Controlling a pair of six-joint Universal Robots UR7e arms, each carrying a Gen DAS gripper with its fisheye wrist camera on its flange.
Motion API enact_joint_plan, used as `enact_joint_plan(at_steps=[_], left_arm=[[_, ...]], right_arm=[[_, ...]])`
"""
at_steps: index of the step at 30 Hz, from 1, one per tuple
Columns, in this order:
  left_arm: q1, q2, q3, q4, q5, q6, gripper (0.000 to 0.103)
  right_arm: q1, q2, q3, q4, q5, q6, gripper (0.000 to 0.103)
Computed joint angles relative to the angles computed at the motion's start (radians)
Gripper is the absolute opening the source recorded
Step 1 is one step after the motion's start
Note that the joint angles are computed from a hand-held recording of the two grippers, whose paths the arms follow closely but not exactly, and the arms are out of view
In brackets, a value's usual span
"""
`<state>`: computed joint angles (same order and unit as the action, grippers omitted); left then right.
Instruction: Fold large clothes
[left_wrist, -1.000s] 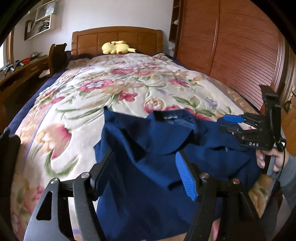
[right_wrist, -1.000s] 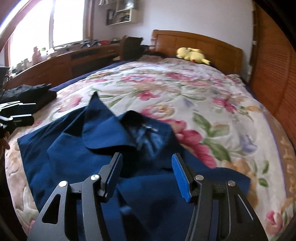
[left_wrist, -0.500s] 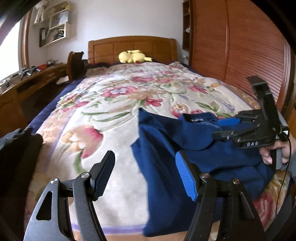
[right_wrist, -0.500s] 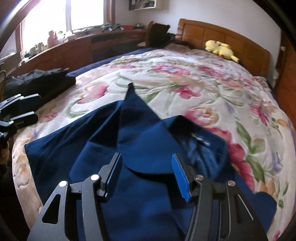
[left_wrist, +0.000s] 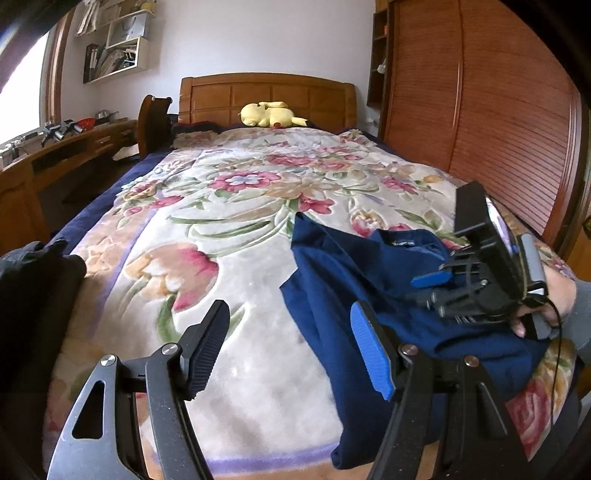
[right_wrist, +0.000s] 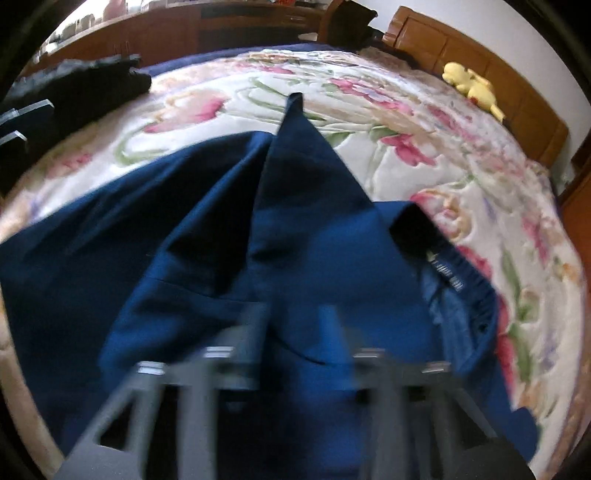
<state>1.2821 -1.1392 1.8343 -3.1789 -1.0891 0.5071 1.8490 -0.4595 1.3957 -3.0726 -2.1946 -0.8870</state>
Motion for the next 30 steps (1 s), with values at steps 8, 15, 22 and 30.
enact_joint_plan(at_steps=[8, 15, 22, 30], left_arm=[[-0.007, -0.007, 0.014, 0.012, -0.038, -0.003, 0.069], [-0.019, -0.002, 0.019, 0.026, -0.053, -0.004, 0.069], [-0.051, 0.018, 0.022, 0.022, -0.078, -0.002, 0.069], [-0.089, 0.06, 0.015, 0.036, -0.091, 0.0, 0.069]], right_arm=[[0.019, 0.099, -0.201, -0.141, -0.048, -0.098, 0.002], [0.029, 0.237, -0.506, -0.164, -0.17, -0.106, 0.011], [0.023, 0.049, -0.201, -0.206, -0.088, 0.004, 0.051], [-0.017, -0.218, 0.236, -0.254, -0.042, 0.095, 0.051]])
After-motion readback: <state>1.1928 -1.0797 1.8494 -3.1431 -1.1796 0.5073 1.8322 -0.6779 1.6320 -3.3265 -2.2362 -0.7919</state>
